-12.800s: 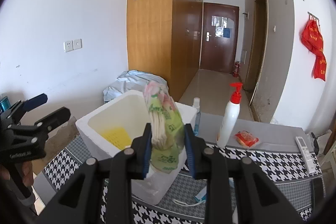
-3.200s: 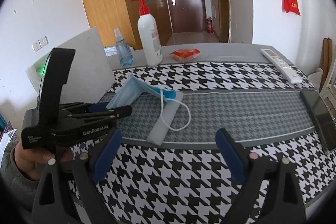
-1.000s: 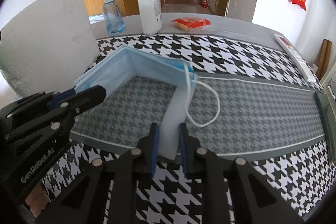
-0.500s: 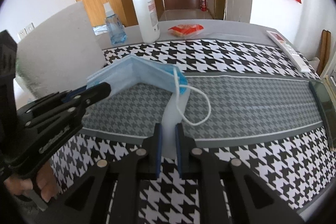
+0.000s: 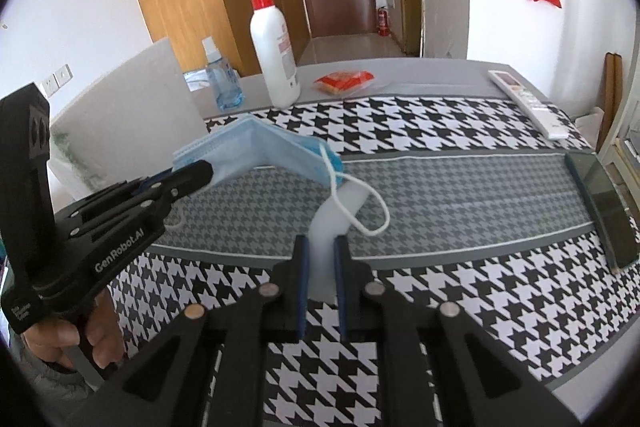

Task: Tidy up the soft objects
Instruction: 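Grasp the mask's ear-loop strip with the right gripper while the left gripper holds the mask, then lift the blue face mask with both grippers and carry it over the foam box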

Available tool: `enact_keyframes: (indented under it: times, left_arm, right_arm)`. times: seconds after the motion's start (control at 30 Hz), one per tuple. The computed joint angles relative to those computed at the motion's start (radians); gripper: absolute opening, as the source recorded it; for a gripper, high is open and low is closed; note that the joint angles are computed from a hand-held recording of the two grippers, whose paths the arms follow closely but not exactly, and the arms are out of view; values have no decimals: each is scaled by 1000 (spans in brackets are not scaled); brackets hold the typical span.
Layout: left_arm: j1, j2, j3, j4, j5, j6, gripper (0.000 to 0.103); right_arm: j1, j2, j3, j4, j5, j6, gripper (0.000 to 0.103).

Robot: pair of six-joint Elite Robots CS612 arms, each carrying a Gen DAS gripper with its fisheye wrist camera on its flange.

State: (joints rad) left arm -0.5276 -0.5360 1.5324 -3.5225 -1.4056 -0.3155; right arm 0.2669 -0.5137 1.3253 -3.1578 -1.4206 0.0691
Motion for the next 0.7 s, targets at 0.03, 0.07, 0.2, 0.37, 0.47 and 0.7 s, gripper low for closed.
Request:
enact_keyframes:
  times: [0.03,0.07,0.2,0.37,0.47,0.7]
  left_arm:
    - [-2,-3,3,3,7,-1,7]
    - [-4,-6,6,6,14,1,7]
    - [-13,-19,19,26,60,-1,7]
    - [-13,-28,33,24,74,-13,7]
    - [-15,-31,38,23,88,-17,7]
    - [-22,-37,41,23,137,-11,7]
  right_arm:
    - [-1,1,0,-5,1,1,15]
    - [-2,-2,5,-14,3,3,15]
    - [-3,-7,17,-32,8,5,15]
    - [-2,-19,40,-56,23,2,15]
    - [-2,-27,57,-78,30,-4,15]
    - [-3,-46,102,-133,47,-9,15]
